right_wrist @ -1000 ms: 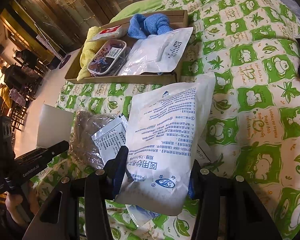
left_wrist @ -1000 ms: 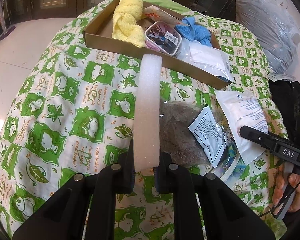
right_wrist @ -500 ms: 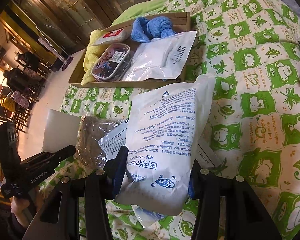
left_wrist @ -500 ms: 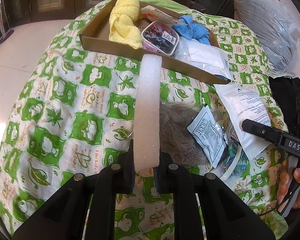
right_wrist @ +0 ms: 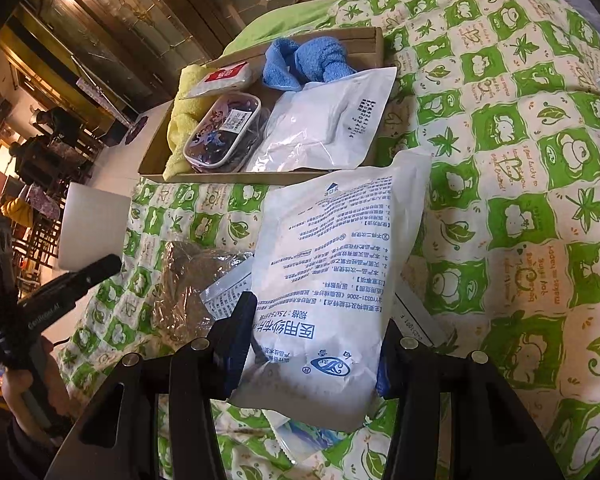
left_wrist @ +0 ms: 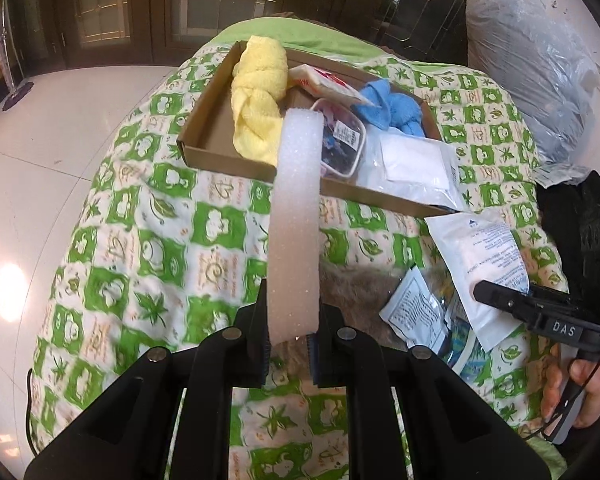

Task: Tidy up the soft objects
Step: 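Lift the foam block with the left gripper while the right holds the white packet, then lower the foam block and white packet into the tray and open both grippers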

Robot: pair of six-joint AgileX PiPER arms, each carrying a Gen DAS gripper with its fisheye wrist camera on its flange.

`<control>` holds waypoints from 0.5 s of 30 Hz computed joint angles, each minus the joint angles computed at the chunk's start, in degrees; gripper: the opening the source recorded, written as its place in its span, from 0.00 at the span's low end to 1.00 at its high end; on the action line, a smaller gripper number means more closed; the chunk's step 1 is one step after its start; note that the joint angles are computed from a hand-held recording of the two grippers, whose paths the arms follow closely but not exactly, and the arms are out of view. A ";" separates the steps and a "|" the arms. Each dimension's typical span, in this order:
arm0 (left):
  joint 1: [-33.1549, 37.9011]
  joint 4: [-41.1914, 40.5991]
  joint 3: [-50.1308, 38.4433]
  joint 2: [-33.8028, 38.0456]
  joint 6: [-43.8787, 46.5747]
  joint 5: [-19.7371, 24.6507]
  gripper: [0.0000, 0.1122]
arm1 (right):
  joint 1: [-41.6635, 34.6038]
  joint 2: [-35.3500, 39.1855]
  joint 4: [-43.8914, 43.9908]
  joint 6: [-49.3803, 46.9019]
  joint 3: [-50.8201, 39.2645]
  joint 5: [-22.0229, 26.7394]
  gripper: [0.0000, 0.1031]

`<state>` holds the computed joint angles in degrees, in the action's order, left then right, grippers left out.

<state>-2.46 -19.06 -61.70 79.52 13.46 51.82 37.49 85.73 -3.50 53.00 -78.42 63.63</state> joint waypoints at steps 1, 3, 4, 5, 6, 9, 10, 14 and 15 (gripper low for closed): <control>0.03 0.28 -0.69 0.66 0.00 0.06 0.10 | -0.06 0.23 -0.02 -0.13 -0.41 0.07 0.47; -0.19 1.46 -2.46 2.32 -0.14 0.20 0.10 | -0.31 0.79 -0.02 -0.58 -1.49 0.38 0.47; -0.31 2.09 -3.18 3.07 -0.28 0.20 0.10 | -0.39 1.13 -0.09 -0.76 -2.19 0.54 0.47; -0.52 2.70 -3.90 3.79 -0.57 0.16 0.10 | -0.66 1.32 -0.05 -1.17 -2.75 0.76 0.47; -0.51 3.27 -4.99 4.78 -0.66 0.23 0.10 | -0.76 1.65 -0.18 -1.39 -3.59 1.05 0.47; -0.32 4.13 -7.82 7.16 -0.73 0.60 0.10 | -1.10 2.41 -0.35 -2.31 -6.22 1.96 0.47; -0.25 4.43 -8.73 7.92 -0.75 0.73 0.10 | -1.16 2.44 -0.28 -2.54 -6.79 2.24 0.47; -0.09 5.51 -11.92 10.34 -0.91 1.50 0.10 | -1.15 2.36 1.30 -3.24 -9.45 3.34 0.47; -0.03 5.60 -12.57 10.90 -0.93 1.66 0.10 | -0.92 2.15 1.62 -3.41 -9.82 3.23 0.47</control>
<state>-2.49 -13.45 -74.27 90.42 12.52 53.48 36.57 87.88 -1.88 49.58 -88.24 66.86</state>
